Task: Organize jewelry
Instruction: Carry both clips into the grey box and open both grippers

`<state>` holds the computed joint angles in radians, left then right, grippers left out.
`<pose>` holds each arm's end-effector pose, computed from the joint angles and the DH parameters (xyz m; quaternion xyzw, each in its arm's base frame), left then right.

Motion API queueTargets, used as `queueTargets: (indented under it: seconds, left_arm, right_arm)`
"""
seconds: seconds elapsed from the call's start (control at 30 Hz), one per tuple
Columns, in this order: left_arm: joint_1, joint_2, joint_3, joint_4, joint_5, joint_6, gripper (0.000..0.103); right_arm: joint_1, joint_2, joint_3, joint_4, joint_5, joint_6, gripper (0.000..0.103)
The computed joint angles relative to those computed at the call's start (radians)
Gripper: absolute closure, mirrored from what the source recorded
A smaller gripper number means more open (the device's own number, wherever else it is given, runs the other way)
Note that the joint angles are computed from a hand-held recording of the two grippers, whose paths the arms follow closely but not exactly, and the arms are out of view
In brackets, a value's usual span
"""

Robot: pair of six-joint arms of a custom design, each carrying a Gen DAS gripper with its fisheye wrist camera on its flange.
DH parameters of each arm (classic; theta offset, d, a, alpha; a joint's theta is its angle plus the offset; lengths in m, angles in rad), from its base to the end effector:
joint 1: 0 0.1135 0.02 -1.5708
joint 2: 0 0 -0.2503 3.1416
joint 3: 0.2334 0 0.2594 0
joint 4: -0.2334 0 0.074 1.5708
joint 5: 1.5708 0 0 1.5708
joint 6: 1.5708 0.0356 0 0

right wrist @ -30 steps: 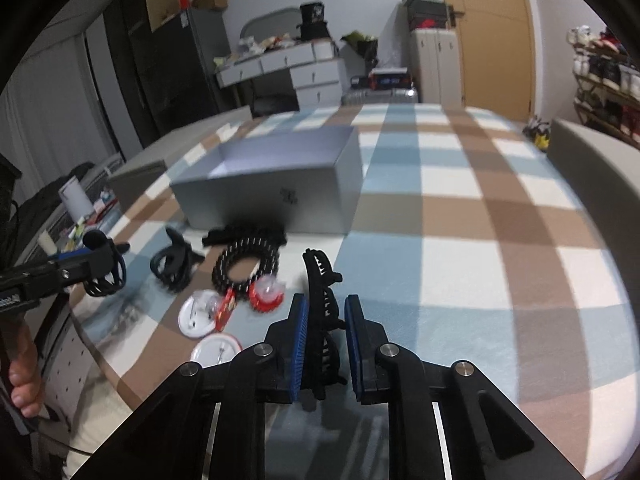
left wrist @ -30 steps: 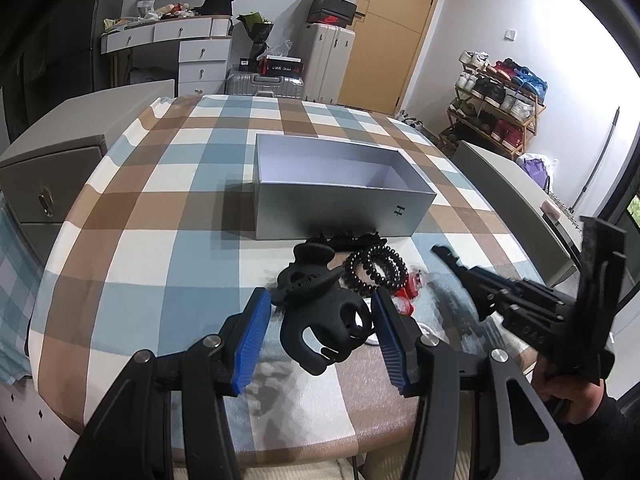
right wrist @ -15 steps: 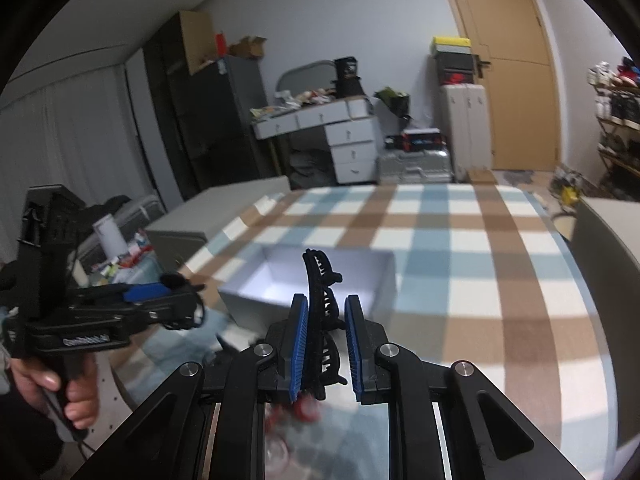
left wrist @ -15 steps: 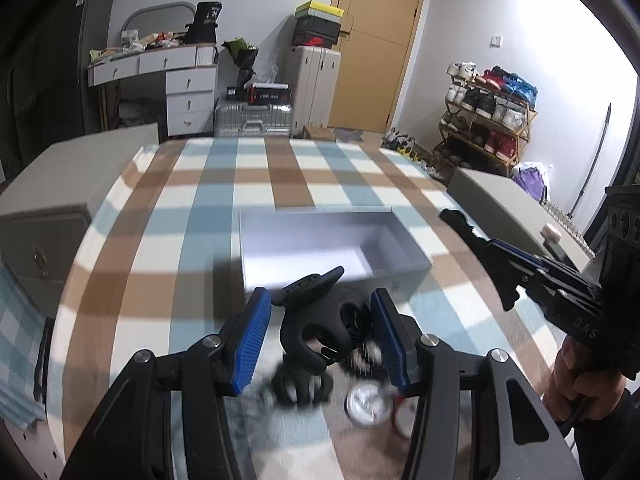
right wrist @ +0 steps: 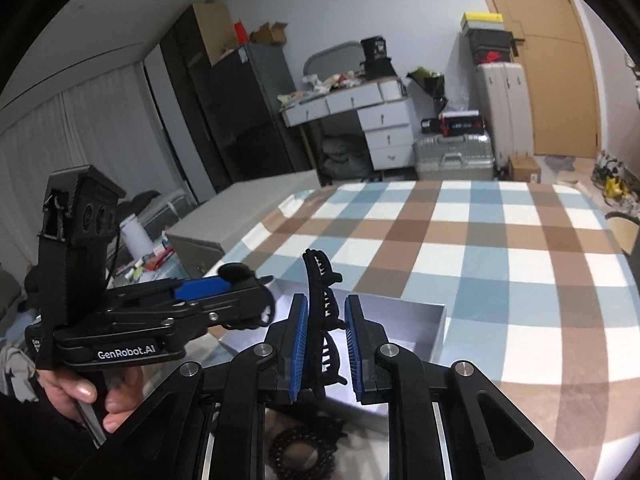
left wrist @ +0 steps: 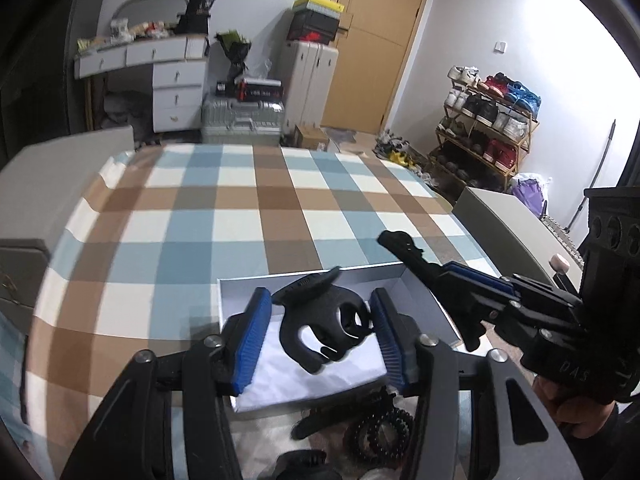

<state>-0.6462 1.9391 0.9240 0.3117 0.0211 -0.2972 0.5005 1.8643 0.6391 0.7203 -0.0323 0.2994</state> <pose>0.3012 -0.2281 0.0934 0.1619 0.8928 -0.1995 0.3700 0.2892 0.1595 0.0830 -0.0946 0.8560 0.2106 0.4625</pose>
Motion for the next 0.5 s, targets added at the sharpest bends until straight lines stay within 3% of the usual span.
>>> queueTargets:
  seconds: [0.5]
  left_arm:
    - [0.02, 0.087, 0.082, -0.042, 0.085, -0.005, 0.064]
  right_arm:
    - [-0.039, 0.167, 0.139, -0.062, -0.084, -0.008, 0.085]
